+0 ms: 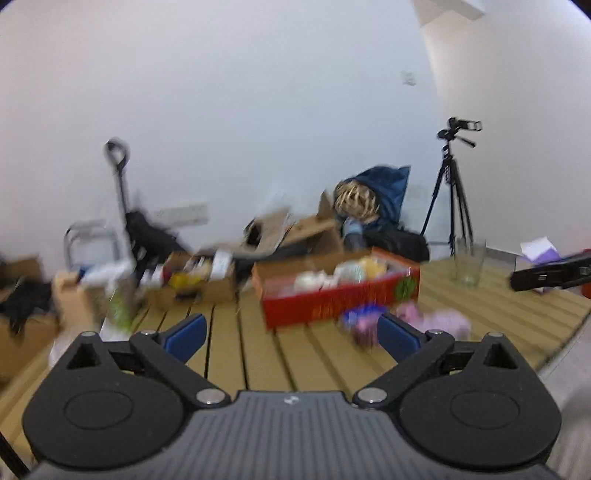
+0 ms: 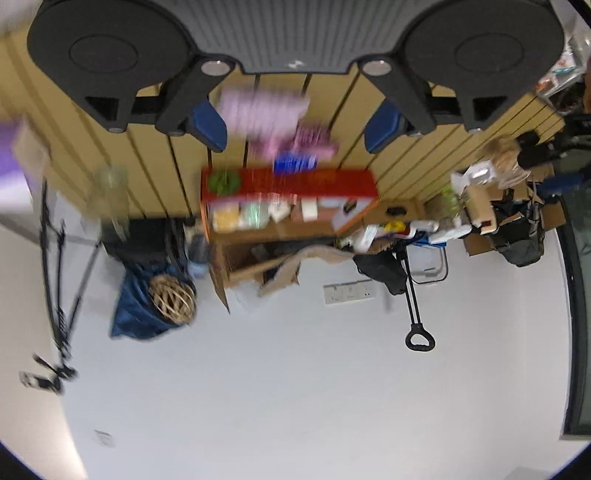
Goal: Organize soft objects
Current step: 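Withdraw both grippers from the box back over the table, then close both grippers on the pink satin cloth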
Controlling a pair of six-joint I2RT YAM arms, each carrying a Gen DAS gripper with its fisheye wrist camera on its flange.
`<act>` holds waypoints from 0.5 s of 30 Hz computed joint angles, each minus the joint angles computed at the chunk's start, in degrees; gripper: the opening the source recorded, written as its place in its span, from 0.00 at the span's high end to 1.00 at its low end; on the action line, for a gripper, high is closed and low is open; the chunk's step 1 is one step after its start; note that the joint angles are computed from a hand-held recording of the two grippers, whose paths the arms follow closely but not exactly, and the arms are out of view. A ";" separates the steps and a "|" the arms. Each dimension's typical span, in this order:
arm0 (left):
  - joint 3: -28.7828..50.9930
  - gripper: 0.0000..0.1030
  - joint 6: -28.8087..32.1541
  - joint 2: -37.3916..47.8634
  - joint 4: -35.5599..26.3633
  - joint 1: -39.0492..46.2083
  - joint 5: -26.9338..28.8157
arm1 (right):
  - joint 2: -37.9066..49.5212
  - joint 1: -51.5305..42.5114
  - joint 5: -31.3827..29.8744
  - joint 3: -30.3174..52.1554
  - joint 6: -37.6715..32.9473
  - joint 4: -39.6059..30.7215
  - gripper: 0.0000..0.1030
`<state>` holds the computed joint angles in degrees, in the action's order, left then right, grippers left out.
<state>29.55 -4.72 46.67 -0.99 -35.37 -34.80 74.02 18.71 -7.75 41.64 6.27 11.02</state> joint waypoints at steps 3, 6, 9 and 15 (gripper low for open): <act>-2.99 0.02 -9.08 -7.77 -10.27 -5.80 -4.51 | -9.14 1.16 -0.27 -10.16 5.10 -0.73 0.20; -2.25 0.02 -8.49 -7.10 -10.76 -6.63 -5.62 | -11.66 1.61 -0.17 -11.92 5.91 -4.02 0.20; -1.48 0.02 -9.03 -5.17 -8.25 -6.99 -5.63 | -12.12 3.09 2.59 -13.08 6.70 -2.06 0.20; 0.60 0.02 -10.15 6.15 -0.43 -0.12 5.32 | -4.44 1.35 0.43 -11.85 8.31 4.69 0.26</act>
